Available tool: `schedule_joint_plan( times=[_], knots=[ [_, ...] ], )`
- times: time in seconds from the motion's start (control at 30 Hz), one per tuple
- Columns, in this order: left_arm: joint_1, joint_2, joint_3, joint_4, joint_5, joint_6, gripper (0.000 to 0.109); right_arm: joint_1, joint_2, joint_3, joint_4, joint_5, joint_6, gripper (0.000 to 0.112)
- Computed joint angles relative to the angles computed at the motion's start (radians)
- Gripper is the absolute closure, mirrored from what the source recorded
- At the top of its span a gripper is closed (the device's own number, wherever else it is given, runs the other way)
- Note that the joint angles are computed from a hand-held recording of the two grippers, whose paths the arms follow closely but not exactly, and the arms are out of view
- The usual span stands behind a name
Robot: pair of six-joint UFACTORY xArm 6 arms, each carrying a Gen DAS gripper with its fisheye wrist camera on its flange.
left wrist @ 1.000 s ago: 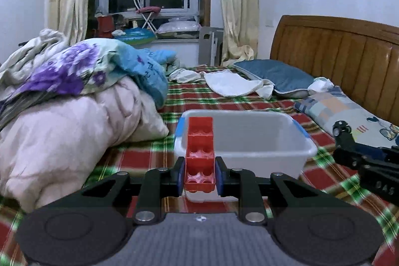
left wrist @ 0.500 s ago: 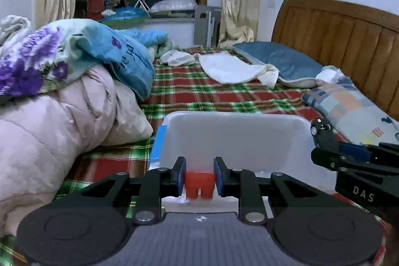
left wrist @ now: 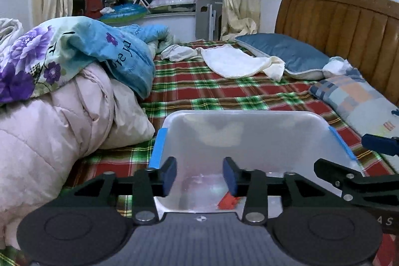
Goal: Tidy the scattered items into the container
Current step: 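Carry the red brick and black car to the white box and release both, then grasp the green-and-white toy car with left gripper while right grasps another black car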
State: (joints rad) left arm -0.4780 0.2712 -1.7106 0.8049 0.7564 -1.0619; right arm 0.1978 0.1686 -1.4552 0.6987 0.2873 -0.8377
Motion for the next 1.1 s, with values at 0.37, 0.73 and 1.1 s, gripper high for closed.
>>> schedule_joint_plan(
  times=[0.37,0.73,1.1],
  knots=[
    [-0.150,-0.397,0.471,0.199,0.016,-0.227,0.035,-0.033,-0.371,0.387,0.417,0.021,-0.363,0.013],
    [-0.369,-0.696,0.872,0.265,0.250,-0.489,0.035,-0.098,-0.676,0.774,0.471,-0.009,-0.464,0.015],
    [-0.567,-0.611,0.875,0.241,0.289,-0.594,0.035,-0.020,-0.922,1.059,0.302,-0.021,-0.328,0.024]
  ],
)
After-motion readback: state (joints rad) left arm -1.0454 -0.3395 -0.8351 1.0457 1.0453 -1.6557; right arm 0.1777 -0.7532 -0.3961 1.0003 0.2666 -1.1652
